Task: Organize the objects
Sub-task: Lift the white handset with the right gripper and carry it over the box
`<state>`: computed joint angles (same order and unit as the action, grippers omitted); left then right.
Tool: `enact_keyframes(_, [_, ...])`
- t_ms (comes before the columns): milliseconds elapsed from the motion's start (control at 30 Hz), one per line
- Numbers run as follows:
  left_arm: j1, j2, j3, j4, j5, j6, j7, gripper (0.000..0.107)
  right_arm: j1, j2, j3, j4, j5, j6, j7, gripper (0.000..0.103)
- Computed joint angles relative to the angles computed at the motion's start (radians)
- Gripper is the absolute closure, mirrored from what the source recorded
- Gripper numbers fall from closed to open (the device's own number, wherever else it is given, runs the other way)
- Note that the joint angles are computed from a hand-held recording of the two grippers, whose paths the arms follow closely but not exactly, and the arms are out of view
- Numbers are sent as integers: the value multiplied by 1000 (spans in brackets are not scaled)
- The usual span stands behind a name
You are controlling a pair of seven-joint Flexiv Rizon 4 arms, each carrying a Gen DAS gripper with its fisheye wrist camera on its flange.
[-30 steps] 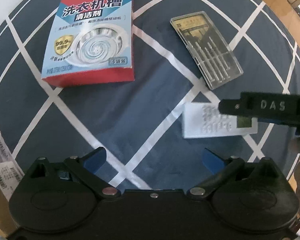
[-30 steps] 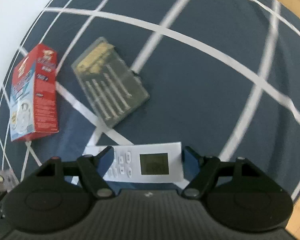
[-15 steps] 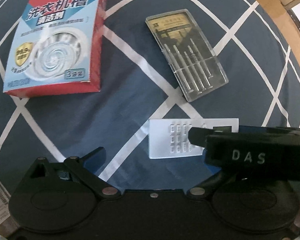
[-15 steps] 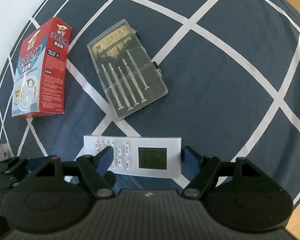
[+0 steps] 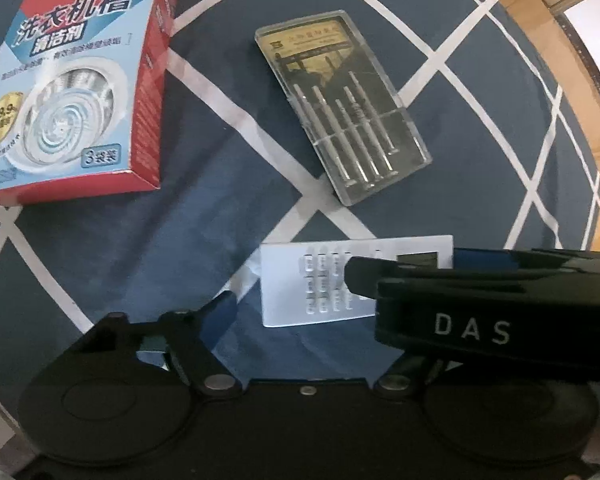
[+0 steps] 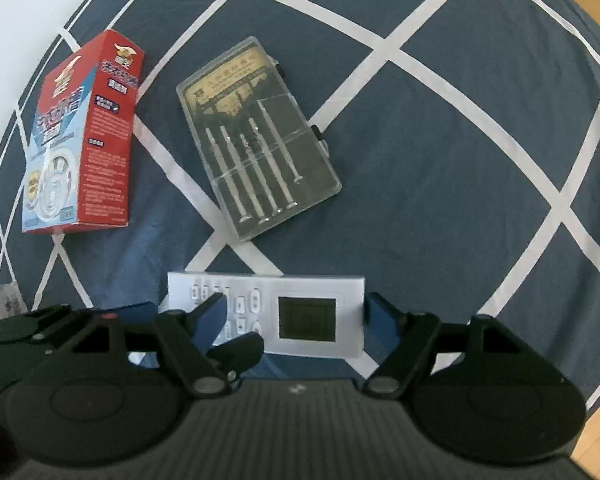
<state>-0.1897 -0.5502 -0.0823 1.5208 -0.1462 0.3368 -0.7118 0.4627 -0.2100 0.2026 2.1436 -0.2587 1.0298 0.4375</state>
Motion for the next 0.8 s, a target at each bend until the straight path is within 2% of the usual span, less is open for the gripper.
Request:
enact_keyframes(133, [1, 5, -2, 4, -9, -6, -6, 37, -1, 6, 1, 11, 0, 19, 6, 35])
enact_keyframes(500, [6, 40, 2, 42, -11, 25, -12, 37, 7, 23, 1, 26, -32, 38, 28, 36])
enact_keyframes(800, [27, 122, 8, 102, -46, 72, -19, 37, 10, 62, 8, 8, -90, 0, 18, 36])
